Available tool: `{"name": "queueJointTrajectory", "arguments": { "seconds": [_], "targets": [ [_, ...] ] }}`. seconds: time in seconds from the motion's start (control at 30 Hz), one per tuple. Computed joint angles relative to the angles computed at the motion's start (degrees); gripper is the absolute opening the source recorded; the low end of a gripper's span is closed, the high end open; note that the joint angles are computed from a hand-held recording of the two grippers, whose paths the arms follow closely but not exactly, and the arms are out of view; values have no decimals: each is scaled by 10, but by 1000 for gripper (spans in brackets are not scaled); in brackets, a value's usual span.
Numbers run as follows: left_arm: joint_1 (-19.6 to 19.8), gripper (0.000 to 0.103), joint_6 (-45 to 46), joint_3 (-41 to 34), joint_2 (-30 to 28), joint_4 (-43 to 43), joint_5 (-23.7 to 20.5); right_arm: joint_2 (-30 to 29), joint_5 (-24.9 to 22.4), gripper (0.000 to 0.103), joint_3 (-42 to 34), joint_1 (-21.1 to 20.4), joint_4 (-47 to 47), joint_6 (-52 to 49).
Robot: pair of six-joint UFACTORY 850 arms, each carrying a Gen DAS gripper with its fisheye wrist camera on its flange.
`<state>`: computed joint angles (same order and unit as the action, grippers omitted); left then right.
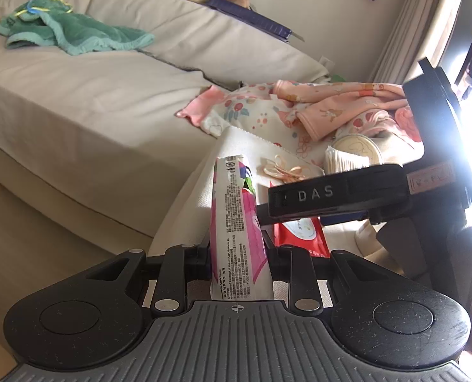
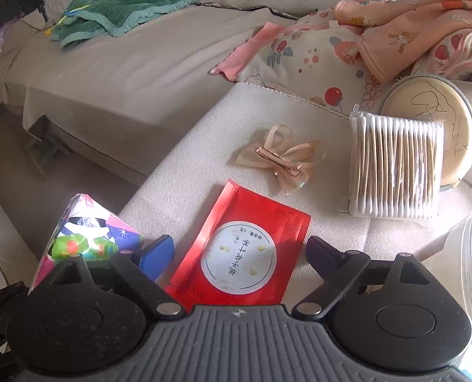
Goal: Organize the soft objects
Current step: 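Grasp the red wipes packet with the right tool while the left tool holds the tissue pack, then carry both packs to the pink box and open both tools to release them inside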
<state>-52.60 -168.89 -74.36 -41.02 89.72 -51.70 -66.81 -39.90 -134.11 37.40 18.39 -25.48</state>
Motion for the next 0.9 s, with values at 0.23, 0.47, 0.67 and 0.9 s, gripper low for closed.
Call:
{"name": "queueJointTrajectory", "arguments": {
  "seconds": [0.23, 0.47, 0.67, 0.9],
  "targets": [
    [0, 29, -2, 0, 0, 1, 0, 74, 70, 70, 136, -17, 113, -180],
    [0, 29, -3, 1, 0, 2, 0, 80, 68, 74, 149, -25, 147, -202],
    [1, 29, -2, 1, 0, 2, 3, 73, 90, 82, 143, -15, 132, -173],
    [8, 29, 0, 5, 9, 10, 26, 81, 77, 61, 151, -19, 150, -206]
  ]
}}
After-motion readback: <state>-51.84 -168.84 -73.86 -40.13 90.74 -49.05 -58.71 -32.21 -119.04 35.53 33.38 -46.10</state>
